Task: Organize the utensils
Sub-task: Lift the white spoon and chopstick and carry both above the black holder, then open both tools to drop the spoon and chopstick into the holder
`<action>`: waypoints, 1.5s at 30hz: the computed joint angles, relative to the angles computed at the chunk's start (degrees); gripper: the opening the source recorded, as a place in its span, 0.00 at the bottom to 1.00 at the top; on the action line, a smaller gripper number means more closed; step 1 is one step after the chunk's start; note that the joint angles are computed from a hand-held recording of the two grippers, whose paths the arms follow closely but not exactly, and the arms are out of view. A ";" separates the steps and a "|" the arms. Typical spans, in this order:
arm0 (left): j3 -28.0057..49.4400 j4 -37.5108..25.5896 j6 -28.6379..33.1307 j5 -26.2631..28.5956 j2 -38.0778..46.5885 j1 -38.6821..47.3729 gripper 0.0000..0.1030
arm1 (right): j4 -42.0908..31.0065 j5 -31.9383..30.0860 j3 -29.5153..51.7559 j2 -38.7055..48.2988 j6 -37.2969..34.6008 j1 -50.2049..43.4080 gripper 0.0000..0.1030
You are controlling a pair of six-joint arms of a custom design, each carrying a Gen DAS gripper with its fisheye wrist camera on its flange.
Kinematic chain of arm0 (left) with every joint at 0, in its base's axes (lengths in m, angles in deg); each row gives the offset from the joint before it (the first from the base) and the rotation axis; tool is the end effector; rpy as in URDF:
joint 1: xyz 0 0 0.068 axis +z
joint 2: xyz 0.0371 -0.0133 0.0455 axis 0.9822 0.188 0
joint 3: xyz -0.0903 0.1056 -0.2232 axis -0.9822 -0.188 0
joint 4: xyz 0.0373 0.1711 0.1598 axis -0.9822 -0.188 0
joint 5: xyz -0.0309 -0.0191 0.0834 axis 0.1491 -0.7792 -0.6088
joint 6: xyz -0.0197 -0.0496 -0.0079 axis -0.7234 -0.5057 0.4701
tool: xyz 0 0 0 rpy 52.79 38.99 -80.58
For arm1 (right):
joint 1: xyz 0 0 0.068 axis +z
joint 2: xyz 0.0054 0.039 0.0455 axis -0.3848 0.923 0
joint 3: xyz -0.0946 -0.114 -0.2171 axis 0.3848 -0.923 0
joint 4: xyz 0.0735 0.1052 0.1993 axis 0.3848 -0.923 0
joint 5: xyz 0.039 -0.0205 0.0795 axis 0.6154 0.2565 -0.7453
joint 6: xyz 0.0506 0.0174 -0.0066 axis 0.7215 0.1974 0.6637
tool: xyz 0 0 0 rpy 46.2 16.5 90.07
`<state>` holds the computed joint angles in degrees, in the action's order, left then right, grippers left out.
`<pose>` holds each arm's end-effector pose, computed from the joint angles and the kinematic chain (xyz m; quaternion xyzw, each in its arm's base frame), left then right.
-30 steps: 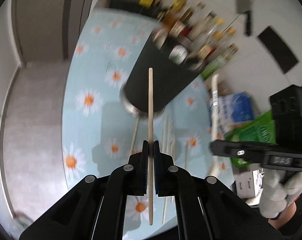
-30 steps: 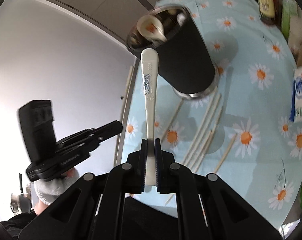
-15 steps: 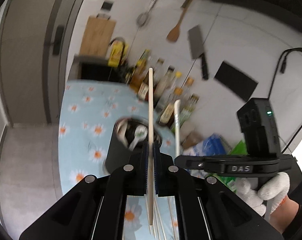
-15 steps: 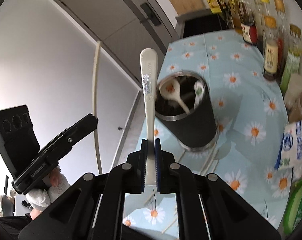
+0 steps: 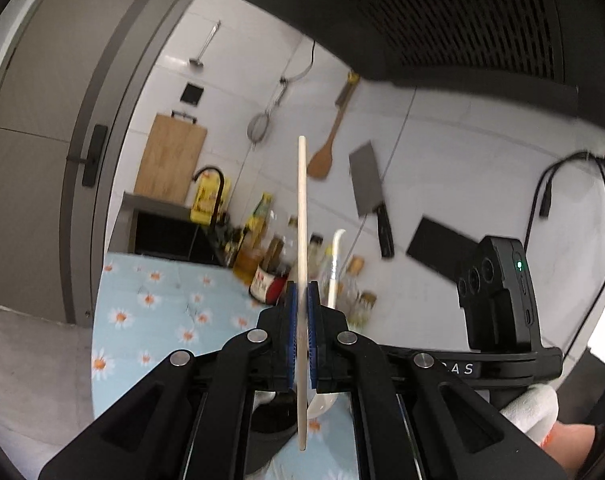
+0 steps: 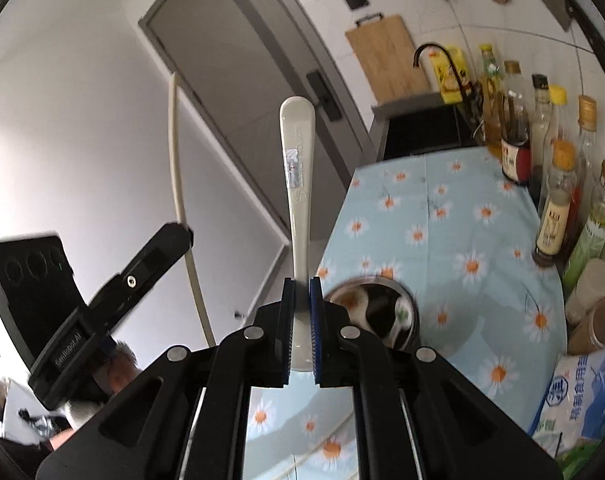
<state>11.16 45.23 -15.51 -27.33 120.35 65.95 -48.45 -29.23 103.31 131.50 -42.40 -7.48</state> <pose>0.1873 -0.0602 0.4089 0.1168 0.7586 -0.3327 0.5480 0.2099 0.0717 0.4193 -0.0554 0.8708 0.3121 0.3758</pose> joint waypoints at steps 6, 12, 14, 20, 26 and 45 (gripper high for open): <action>-5.24 11.42 -2.15 -4.36 0.33 -2.46 0.04 | 6.64 -1.88 -2.55 0.64 2.28 -4.09 0.08; -10.12 21.09 -2.34 -5.43 1.11 -3.71 0.03 | 10.60 -1.67 -5.66 0.91 1.05 -4.34 0.08; -11.59 22.40 -0.90 -6.96 1.21 -4.90 0.04 | 12.93 -1.46 -8.41 0.40 0.64 -4.18 0.08; -17.23 27.64 0.04 -10.65 2.88 -6.10 0.03 | 17.43 -0.78 -14.77 0.58 0.35 -4.40 0.08; -20.87 29.73 2.30 -13.03 5.22 -7.07 0.04 | 19.17 1.25 -18.98 1.12 -0.07 -3.36 0.08; -25.66 28.35 6.10 -15.63 4.58 -9.03 0.04 | 19.66 1.59 -21.88 1.08 3.24 -1.69 0.12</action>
<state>-14.50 73.58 -9.41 -42.96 124.93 56.93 -28.79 -27.63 81.43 132.58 -39.16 -9.17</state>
